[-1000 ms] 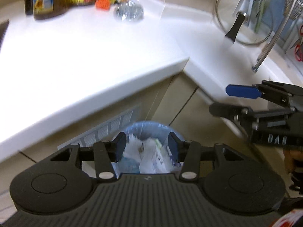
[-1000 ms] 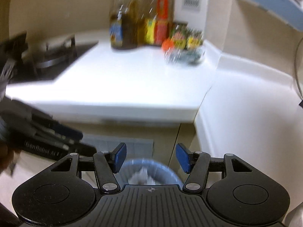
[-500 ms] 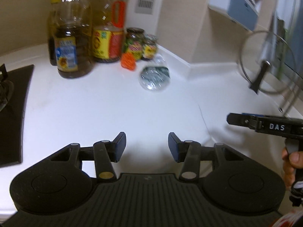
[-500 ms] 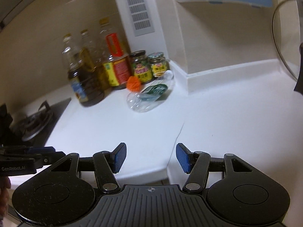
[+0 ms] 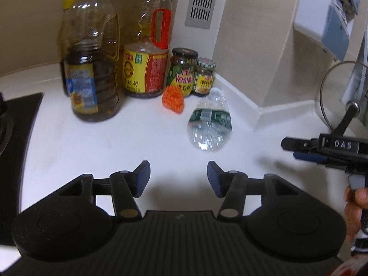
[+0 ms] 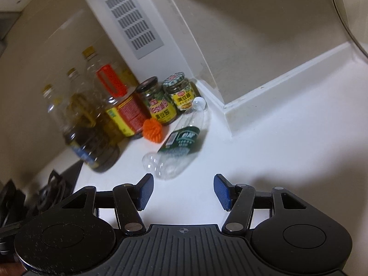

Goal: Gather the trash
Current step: 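Grasp the green-label water bottle with the right tool while the left tool grasps the orange scrubber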

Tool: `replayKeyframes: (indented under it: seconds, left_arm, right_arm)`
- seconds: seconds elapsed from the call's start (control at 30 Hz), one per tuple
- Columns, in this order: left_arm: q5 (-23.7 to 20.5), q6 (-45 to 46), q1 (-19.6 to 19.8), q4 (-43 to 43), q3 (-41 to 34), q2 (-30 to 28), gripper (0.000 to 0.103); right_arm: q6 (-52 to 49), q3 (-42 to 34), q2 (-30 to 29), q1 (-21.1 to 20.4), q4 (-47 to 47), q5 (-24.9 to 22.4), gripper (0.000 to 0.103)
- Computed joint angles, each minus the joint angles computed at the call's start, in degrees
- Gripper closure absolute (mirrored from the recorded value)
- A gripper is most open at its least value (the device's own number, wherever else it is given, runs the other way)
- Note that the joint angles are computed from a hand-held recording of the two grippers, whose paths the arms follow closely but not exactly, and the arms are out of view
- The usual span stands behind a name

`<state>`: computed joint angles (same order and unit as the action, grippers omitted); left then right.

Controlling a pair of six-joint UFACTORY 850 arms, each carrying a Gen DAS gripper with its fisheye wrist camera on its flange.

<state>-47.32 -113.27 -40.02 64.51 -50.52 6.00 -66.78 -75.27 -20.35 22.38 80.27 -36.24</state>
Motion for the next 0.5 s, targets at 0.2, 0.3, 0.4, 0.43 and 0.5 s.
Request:
replayKeyframes:
  seconds: [0.2,0.3,0.4,0.43,0.5]
  left_arm:
    - [10.1,5.7,9.6,3.6,-1.1,-1.3,0.051]
    - [15.0,7.7,13.8,5.4,-2.2,-2.7,0.051]
    - [19.2,9.2,17.2,7.0,-3.3,-4.5,0.047]
    - [20.4,9.6,18.1,7.3,-3.7,-5.2,0.046]
    - [22.6,10.5,19.7,7.1,-4.2,-6.1,0.046]
  right_arm:
    - [7.2,-6.1,-5.4,2.8,0.4,4.1,0.045]
    - [11.3,-9.4,-8.5,4.1,0.4,5.3,0.045]
    - [13.7,-12.8,-11.6,5.2,1.6,5.6,0.045]
    - [14.6,-14.0,-12.7,5.5,1.2,5.9,0.045]
    - [19.3,-17.0,-15.2,6.2,-2.4,6.8,0.045]
